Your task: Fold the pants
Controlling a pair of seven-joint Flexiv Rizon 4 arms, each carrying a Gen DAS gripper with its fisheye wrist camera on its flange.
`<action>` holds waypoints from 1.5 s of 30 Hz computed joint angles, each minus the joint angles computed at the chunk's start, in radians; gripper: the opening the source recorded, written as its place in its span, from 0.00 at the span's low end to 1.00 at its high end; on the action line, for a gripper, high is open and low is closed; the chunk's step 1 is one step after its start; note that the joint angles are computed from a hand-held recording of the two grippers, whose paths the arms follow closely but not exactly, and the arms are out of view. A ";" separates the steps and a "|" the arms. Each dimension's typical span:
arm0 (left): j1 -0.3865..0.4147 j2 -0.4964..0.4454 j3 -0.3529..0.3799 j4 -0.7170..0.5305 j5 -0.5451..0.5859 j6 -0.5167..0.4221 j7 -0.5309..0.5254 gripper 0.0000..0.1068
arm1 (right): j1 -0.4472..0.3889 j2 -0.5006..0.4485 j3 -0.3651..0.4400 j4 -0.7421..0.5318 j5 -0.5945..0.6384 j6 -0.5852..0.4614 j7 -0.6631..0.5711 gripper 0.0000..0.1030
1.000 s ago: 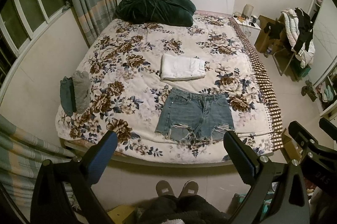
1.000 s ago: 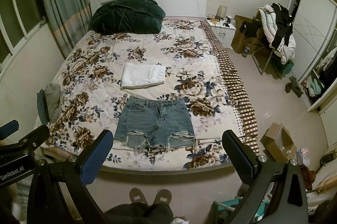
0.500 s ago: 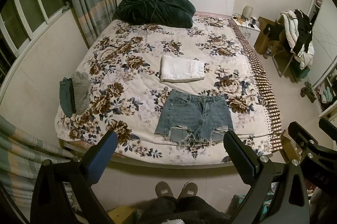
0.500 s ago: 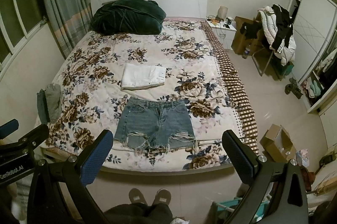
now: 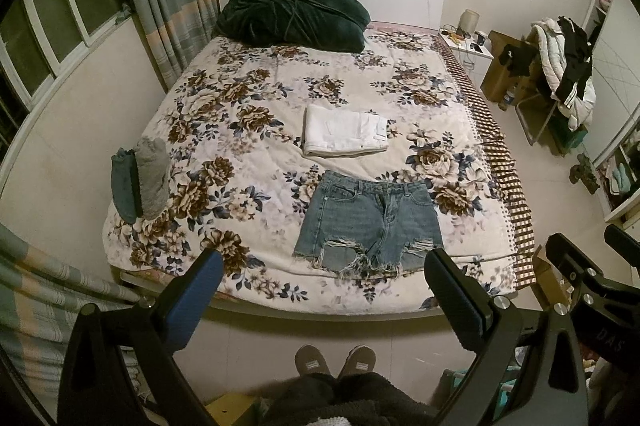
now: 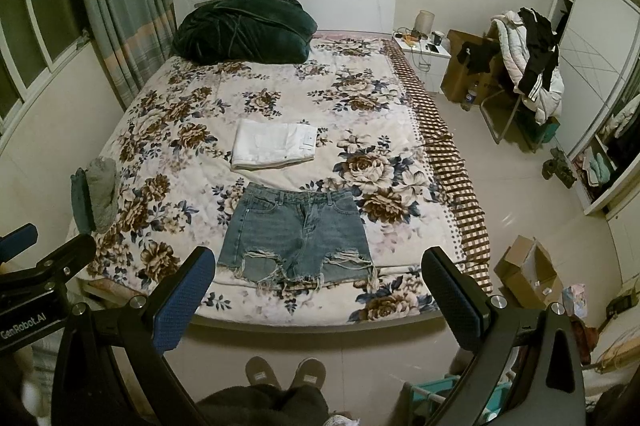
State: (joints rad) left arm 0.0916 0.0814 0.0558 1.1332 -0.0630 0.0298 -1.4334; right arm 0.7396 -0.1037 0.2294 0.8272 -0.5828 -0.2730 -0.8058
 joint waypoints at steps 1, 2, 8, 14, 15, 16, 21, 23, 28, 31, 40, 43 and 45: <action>0.000 0.002 0.001 0.004 -0.001 0.001 0.001 0.96 | -0.007 0.008 -0.001 0.013 0.005 0.007 -0.001 1.00; 0.001 -0.002 0.000 -0.004 -0.004 -0.004 -0.002 0.96 | -0.006 0.006 0.001 0.010 0.003 0.005 0.000 1.00; -0.002 -0.019 -0.010 -0.035 0.000 -0.019 -0.012 0.96 | 0.006 -0.006 0.003 -0.001 -0.005 -0.007 0.001 1.00; -0.014 -0.047 -0.024 -0.085 0.005 -0.047 -0.035 0.96 | 0.006 0.004 0.006 0.020 0.010 -0.005 0.022 1.00; -0.019 -0.048 -0.024 -0.081 0.007 -0.043 -0.037 0.96 | 0.004 0.010 0.008 0.034 0.014 0.003 0.030 1.00; -0.021 -0.046 -0.021 -0.068 0.006 -0.031 -0.034 0.96 | -0.026 0.030 0.017 0.080 0.037 0.026 0.038 1.00; -0.021 -0.011 0.009 0.058 0.001 0.140 -0.022 0.96 | -0.082 0.046 0.011 0.122 0.098 0.073 0.062 1.00; -0.020 -0.020 0.001 0.087 0.033 0.214 -0.040 0.96 | -0.113 0.045 0.002 0.139 0.122 0.110 0.059 1.00; -0.029 -0.076 -0.024 0.094 0.151 0.272 -0.140 0.96 | -0.198 0.000 -0.041 0.156 0.192 0.172 0.010 1.00; -0.052 -0.123 -0.037 0.094 0.233 0.267 -0.213 0.96 | -0.274 -0.059 -0.076 0.148 0.304 0.230 -0.065 1.00; -0.224 -0.380 -0.065 0.010 0.333 0.103 -0.530 0.96 | -0.552 -0.320 -0.121 0.032 0.686 0.289 -0.420 1.00; -0.296 -0.494 -0.067 -0.010 0.313 0.113 -0.650 0.96 | -0.631 -0.452 -0.123 -0.042 0.739 0.260 -0.557 1.00; -0.335 -0.590 -0.081 -0.037 0.264 0.098 -0.683 0.96 | -0.667 -0.522 -0.126 -0.077 0.747 0.243 -0.611 1.00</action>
State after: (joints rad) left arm -0.2435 -0.5089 -0.0249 1.0966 0.2009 0.1279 -2.1164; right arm 0.0729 -0.6255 0.1034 0.7504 0.1641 -0.0299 -1.4170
